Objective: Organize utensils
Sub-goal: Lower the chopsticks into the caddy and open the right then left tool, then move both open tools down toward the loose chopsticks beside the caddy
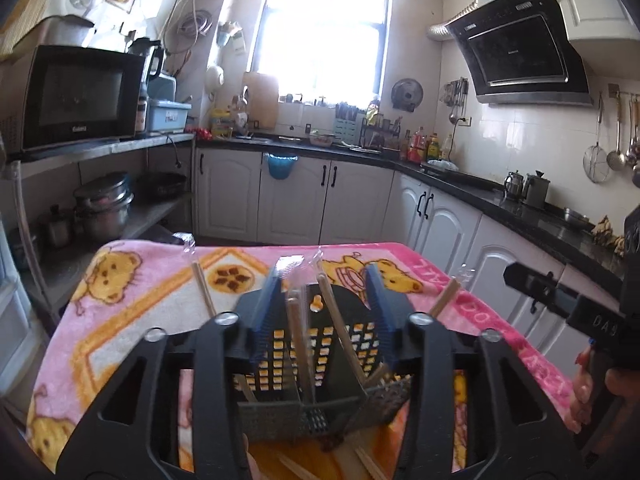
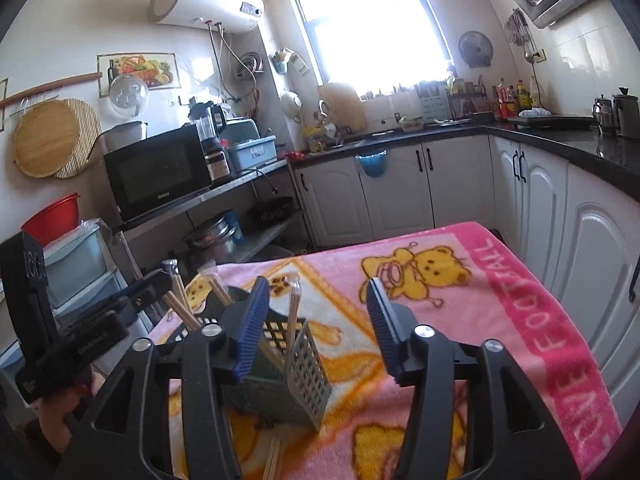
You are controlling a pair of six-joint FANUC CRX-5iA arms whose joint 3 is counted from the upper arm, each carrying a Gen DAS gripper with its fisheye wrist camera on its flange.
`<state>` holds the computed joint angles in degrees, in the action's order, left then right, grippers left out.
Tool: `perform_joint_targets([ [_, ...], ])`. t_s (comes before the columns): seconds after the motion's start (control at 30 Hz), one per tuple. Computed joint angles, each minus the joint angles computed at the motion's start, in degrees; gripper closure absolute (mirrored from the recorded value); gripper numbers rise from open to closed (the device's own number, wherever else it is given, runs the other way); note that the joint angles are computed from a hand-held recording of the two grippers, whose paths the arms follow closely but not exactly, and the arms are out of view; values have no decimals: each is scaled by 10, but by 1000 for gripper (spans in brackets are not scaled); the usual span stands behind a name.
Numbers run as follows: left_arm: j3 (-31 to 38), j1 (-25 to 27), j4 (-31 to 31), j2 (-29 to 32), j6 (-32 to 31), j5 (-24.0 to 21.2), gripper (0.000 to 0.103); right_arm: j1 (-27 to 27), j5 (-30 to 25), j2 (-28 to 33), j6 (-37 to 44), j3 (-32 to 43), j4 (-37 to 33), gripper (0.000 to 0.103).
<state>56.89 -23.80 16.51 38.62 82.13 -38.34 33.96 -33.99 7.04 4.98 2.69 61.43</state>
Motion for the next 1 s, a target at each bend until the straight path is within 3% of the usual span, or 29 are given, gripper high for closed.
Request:
perform_joint_targets([
  [0.2,-27,6,11,-25,23,-32,44,18,-28,-13,35,-5,-44,44],
  [0.57,-150,7,55,-98,-1,21,30,41,-42,-38,41,-31,-47,40],
  [0.77,-196,4,48,-131,13,38,12,52,-46,-50,58,-38,-58,37],
  [1.0,-260,2,66,-167,0,57,10,64,-53,-58,102,-41,-93,33],
])
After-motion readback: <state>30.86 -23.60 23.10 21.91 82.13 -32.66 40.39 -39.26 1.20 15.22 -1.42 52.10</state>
